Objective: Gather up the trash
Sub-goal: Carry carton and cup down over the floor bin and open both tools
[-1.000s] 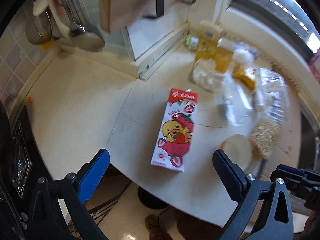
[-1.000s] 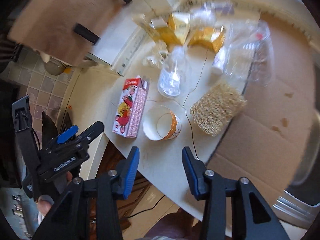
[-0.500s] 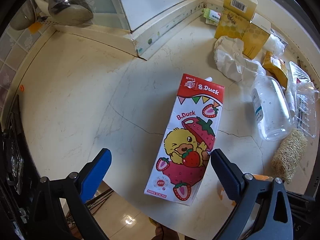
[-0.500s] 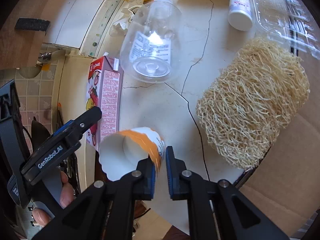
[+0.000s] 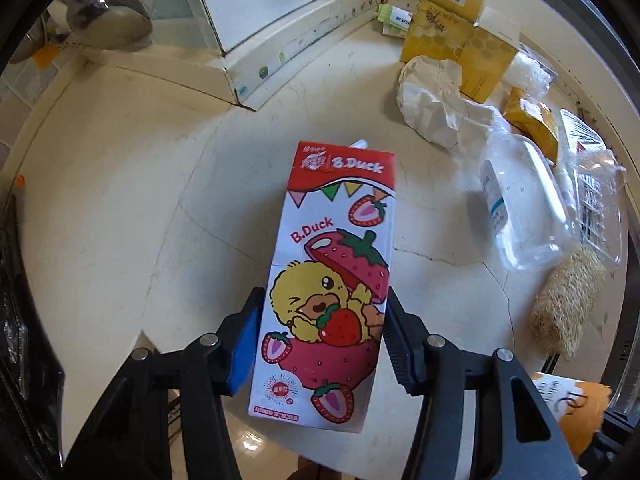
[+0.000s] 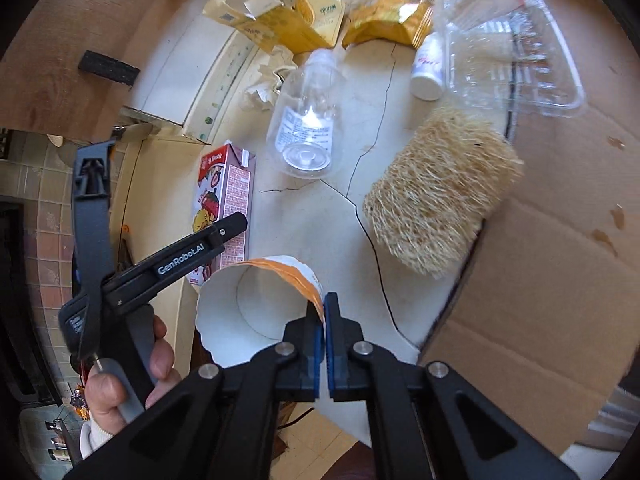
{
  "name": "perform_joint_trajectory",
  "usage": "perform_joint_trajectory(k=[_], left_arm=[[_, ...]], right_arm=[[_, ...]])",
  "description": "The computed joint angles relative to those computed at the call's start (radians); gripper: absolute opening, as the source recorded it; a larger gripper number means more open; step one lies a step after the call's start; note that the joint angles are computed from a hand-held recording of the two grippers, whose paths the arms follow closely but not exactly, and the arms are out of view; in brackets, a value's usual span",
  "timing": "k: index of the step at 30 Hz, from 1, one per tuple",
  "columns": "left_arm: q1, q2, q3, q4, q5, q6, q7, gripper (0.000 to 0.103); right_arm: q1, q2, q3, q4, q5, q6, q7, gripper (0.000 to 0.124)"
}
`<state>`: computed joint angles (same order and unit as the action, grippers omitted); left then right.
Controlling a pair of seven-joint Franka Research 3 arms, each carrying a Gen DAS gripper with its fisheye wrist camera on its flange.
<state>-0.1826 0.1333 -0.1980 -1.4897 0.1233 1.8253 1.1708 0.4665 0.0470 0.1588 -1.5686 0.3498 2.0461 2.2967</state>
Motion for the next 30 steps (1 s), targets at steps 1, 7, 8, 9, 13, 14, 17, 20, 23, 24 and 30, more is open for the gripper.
perform_joint_trajectory(k=[1,7,8,9,13,14,17,20,23,24,30], left_arm=[[0.0,-0.026,-0.002,-0.023,-0.002,0.011,0.011,0.053],[0.001,-0.234,0.004,-0.149,-0.08,0.067,0.079,0.052],[-0.001,-0.268,0.007,-0.164,-0.1,0.073,0.091,0.052],[-0.005,-0.298,0.009,-0.179,-0.117,0.081,0.098,0.052],[-0.025,-0.437,0.033,-0.261,-0.185,0.116,0.16,0.052],[-0.032,-0.485,0.041,-0.296,-0.201,0.121,0.176,0.052],[-0.049,-0.595,0.062,-0.382,-0.225,0.12,0.197,0.052],[-0.062,-0.712,0.085,-0.491,-0.236,0.099,0.215,0.052],[-0.071,-0.817,0.095,-0.603,-0.222,0.068,0.225,0.052],[-0.075,-0.854,0.1,-0.651,-0.218,0.061,0.229,0.052],[-0.088,-1.014,0.126,-0.91,-0.221,0.083,0.216,0.052]], right_arm=[[0.004,-0.024,0.002,-0.017,-0.008,0.009,0.015,0.002],[0.023,-0.133,0.036,-0.077,-0.09,0.035,0.122,0.002],[0.028,-0.151,0.045,-0.083,-0.109,0.039,0.143,0.002],[0.031,-0.162,0.052,-0.086,-0.124,0.041,0.159,0.002],[0.048,-0.221,0.099,-0.098,-0.213,0.035,0.247,0.002],[0.052,-0.232,0.108,-0.101,-0.228,0.033,0.263,0.002],[0.069,-0.253,0.138,-0.102,-0.263,0.011,0.306,0.002],[0.093,-0.268,0.163,-0.12,-0.269,-0.009,0.336,0.002],[0.119,-0.262,0.183,-0.142,-0.263,-0.02,0.351,0.002],[0.126,-0.253,0.185,-0.147,-0.259,-0.022,0.351,0.002],[0.184,-0.21,0.188,-0.257,-0.184,0.031,0.354,0.002]])
